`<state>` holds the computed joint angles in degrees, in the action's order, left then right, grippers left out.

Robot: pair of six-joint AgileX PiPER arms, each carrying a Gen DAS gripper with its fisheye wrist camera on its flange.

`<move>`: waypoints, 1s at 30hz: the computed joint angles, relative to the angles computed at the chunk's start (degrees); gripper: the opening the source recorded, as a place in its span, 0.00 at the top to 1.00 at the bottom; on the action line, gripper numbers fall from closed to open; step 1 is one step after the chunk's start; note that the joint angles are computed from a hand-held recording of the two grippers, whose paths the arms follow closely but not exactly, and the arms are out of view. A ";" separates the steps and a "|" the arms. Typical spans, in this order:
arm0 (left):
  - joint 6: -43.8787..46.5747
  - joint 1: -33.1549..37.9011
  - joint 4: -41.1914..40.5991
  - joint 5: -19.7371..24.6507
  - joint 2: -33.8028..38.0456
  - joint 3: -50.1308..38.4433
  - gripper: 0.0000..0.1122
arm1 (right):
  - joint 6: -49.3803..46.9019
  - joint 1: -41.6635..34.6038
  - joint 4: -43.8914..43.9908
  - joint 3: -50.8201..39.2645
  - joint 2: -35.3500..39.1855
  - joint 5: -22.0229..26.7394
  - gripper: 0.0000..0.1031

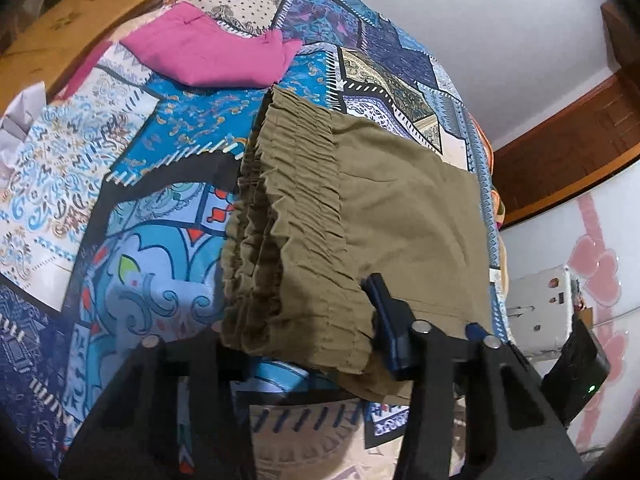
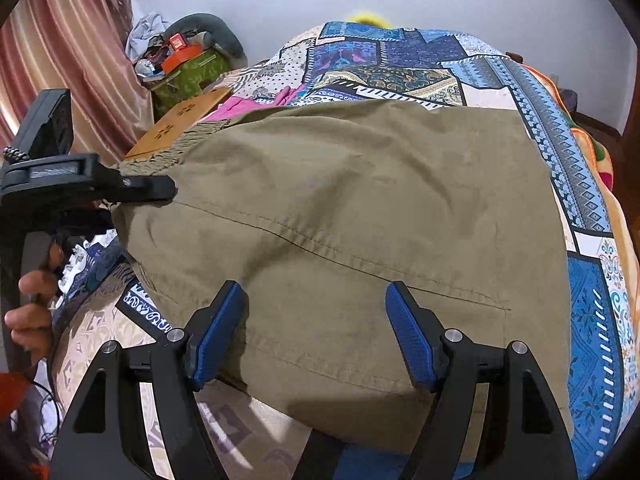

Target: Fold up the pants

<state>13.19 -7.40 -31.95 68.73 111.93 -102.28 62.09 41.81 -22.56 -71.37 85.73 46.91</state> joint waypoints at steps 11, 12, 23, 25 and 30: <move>5.05 -0.34 15.15 -9.74 -9.94 5.67 0.67 | 4.73 -0.06 -0.03 4.95 -5.04 0.59 0.32; 4.72 -0.46 17.59 -11.78 -11.34 7.05 0.67 | 5.62 0.40 -0.72 5.61 -5.62 0.66 0.32; 2.00 -7.43 33.00 -25.51 -21.22 14.07 0.70 | 11.03 4.22 -5.19 5.46 -5.60 2.53 0.33; 3.91 -8.07 29.32 -23.65 -20.96 11.33 0.71 | 12.16 4.34 -5.56 6.01 -5.81 1.99 0.33; 7.68 -9.78 19.08 -13.51 -16.76 -0.95 0.75 | 12.36 3.83 -4.91 6.93 -6.65 1.03 0.32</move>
